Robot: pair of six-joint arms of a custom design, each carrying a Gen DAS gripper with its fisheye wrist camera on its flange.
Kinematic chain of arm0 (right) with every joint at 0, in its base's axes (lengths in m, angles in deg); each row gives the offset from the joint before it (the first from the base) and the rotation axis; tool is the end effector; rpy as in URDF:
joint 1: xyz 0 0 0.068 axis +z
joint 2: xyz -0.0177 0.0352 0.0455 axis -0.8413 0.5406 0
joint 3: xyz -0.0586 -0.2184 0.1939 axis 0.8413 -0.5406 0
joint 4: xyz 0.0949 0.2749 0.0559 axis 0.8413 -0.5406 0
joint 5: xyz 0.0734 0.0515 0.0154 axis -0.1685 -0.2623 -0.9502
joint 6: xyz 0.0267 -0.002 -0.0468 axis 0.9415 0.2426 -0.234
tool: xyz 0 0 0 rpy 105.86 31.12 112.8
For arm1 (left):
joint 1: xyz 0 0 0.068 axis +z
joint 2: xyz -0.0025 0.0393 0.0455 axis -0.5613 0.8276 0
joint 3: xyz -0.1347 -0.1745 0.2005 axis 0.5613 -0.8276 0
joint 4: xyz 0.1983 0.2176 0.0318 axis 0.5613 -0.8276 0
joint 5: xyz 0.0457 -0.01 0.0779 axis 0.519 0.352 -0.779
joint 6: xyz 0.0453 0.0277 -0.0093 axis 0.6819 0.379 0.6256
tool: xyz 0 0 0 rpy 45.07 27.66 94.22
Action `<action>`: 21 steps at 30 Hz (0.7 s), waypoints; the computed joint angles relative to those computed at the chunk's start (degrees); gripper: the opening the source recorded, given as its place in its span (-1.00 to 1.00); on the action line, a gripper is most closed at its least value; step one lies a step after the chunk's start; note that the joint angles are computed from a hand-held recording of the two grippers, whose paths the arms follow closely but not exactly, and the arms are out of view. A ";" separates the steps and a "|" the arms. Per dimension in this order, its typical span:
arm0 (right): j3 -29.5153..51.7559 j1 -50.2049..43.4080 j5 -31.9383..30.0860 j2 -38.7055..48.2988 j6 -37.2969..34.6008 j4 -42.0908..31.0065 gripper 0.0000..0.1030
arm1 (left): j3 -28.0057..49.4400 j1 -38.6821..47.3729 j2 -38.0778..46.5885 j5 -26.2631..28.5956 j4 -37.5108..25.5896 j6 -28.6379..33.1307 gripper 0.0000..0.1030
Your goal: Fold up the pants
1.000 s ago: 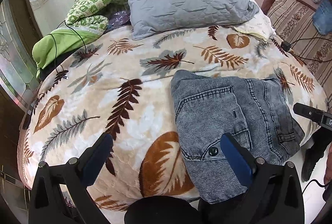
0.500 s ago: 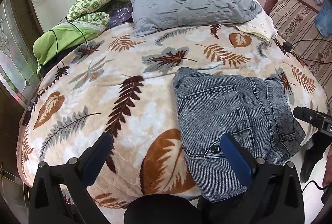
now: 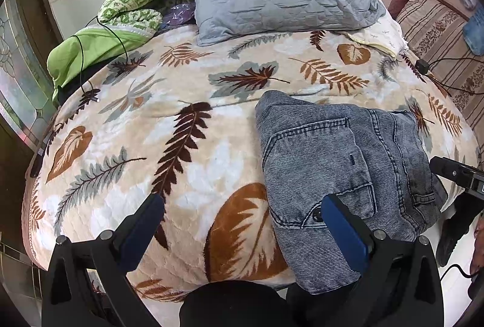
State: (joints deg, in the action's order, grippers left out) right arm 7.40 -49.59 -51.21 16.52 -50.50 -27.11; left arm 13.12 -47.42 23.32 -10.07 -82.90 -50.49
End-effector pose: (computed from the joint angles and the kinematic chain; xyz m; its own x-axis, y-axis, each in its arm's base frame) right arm 0.2173 0.0355 0.2823 -0.8363 0.2210 -0.5017 0.0536 0.9437 0.3264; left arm 0.2522 -0.0557 0.2724 -0.7906 0.1832 -0.5843 0.1653 0.9826 0.0845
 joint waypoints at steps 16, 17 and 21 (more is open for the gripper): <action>0.01 -0.94 -0.14 0.17 0.02 -0.09 0.24 | -0.24 0.48 0.79 0.11 0.19 0.16 1.00; -0.02 -0.92 -0.16 0.19 0.06 -0.11 0.24 | -0.27 0.56 0.89 0.14 0.20 0.27 1.00; -0.32 -0.99 -0.25 0.27 0.13 0.03 0.24 | -0.32 0.90 1.33 0.43 0.35 0.46 1.00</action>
State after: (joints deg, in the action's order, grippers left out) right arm 7.08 -50.58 -51.46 16.79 -50.37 -27.08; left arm 12.81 -46.52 24.65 -9.65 -82.55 -50.03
